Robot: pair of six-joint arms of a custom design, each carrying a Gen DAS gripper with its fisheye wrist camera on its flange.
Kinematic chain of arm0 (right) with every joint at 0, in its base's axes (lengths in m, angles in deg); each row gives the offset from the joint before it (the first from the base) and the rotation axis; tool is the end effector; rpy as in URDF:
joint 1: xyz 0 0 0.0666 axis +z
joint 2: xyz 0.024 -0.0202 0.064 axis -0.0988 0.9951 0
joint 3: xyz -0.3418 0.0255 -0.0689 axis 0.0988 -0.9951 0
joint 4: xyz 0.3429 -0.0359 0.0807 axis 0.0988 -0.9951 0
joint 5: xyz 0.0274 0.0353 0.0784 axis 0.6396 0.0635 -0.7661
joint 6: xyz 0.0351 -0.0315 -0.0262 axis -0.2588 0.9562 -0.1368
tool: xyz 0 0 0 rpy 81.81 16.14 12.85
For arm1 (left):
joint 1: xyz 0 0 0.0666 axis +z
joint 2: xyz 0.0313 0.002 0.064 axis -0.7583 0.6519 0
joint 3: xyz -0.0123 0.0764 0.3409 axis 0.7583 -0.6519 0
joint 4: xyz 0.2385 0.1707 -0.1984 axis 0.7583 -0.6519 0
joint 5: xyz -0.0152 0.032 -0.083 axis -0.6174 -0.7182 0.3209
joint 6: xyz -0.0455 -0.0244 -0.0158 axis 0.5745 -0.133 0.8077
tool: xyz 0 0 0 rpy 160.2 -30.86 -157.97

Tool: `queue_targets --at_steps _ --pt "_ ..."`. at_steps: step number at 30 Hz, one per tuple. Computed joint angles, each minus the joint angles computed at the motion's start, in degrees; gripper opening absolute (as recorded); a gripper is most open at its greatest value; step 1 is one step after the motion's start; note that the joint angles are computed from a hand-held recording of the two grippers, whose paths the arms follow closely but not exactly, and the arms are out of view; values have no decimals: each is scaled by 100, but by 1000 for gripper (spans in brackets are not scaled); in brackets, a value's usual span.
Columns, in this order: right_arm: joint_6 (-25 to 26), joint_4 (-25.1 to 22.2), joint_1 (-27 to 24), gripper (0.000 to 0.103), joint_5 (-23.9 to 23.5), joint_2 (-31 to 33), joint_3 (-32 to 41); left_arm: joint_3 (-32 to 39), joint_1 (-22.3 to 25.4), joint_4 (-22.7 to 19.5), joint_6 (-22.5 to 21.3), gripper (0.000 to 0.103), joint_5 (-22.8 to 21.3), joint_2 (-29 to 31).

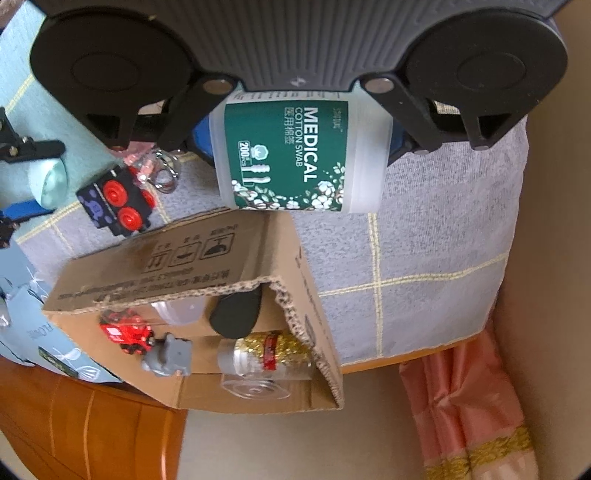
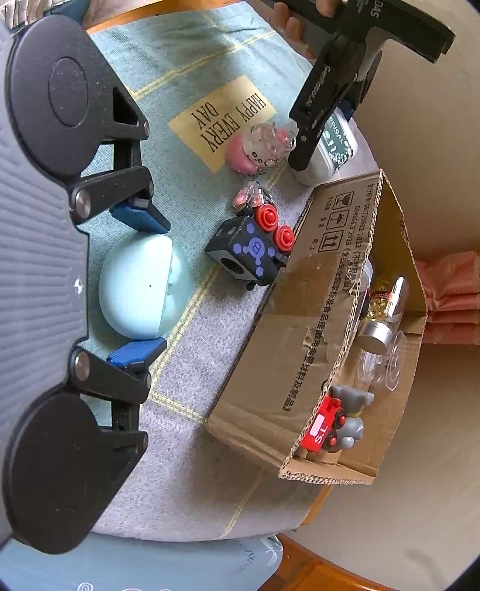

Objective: Organize rigid objects
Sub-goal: 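Carry the swab container and mint-green case over the box, open the left tool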

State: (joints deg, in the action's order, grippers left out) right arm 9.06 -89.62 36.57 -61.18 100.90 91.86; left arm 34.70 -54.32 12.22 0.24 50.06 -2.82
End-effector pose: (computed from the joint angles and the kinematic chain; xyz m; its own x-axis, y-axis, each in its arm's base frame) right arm 0.3183 0.2746 0.4094 -0.8002 -0.1733 -0.5741 -0.2134 0.9770 0.0025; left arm 0.4543 -0.0517 0.3972 -0.6463 0.4921 -0.5832 0.6097 0.7926 -0.0068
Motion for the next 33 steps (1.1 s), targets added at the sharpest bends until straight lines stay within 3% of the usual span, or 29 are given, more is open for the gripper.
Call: queue_targets --at_steps 12,19,28,33 --pt "263 -439 -18 66 -100 -126 467 1033 144 -1168 -739 83 243 103" --pt "655 -581 -47 66 -24 -71 1015 1824 -75 -1495 -949 83 494 248" --pt "1087 -552 -165 66 230 129 1628 2542 -690 -1270 -452 83 342 814" --pt "1185 -558 -241 66 263 257 1854 2333 -882 -591 -90 95 -115 892"
